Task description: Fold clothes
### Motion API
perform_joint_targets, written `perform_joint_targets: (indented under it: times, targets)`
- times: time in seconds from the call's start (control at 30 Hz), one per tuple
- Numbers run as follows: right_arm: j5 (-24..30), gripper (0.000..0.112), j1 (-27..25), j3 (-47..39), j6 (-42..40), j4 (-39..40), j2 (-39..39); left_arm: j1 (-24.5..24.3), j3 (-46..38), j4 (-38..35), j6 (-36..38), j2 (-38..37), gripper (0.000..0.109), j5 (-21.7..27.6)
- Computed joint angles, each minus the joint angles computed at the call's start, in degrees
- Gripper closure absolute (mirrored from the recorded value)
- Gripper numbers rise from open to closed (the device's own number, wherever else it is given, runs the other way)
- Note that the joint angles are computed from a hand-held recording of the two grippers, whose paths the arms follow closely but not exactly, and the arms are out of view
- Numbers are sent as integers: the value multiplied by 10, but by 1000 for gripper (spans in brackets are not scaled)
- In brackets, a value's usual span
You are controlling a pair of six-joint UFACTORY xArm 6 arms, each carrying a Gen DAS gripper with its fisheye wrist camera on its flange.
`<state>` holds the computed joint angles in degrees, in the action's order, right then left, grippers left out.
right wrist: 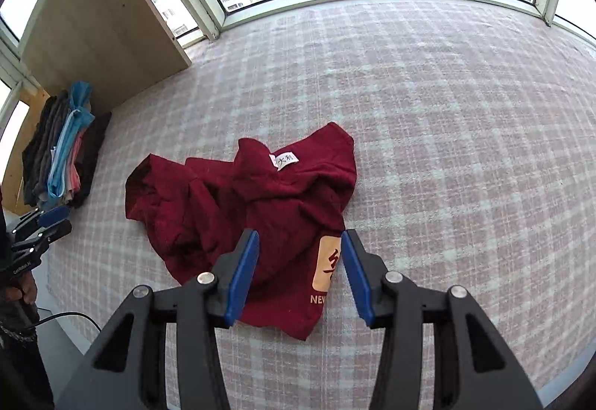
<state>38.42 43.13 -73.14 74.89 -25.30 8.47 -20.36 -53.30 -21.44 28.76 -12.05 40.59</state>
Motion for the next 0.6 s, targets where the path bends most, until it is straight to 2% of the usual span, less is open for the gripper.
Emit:
perform_joint_targets:
  times: [0.03, 0.1, 0.17, 0.3, 0.43, 0.53, 0.57, 0.6]
  targets:
    - [11, 67, -15, -11, -10, -13, 9, -16, -31, -18, 18, 30, 68, 6]
    - [41, 67, -44, -35, -93, 27, 32, -48, -98, -49, 51, 94, 68, 23]
    - [19, 67, -66, -40, -160, 87, 52, -75, -173, -71, 78, 161, 68, 45]
    - [0, 67, -90, -22, -264, 175, 62, -107, -290, -33, 59, 276, 68, 84]
    - [10, 66, -98, -58, -349, 250, 108, -115, -343, 8, 34, 331, 68, 109]
    - [29, 65, -94, -93, -373, 245, 134, -113, -371, 1, 29, 357, 68, 133]
    - [40, 69, -92, -103, -379, 247, 140, -115, -370, 5, 33, 359, 68, 131]
    - [50, 90, -91, -111, -383, 248, 144, -116, -365, 11, 36, 358, 68, 128]
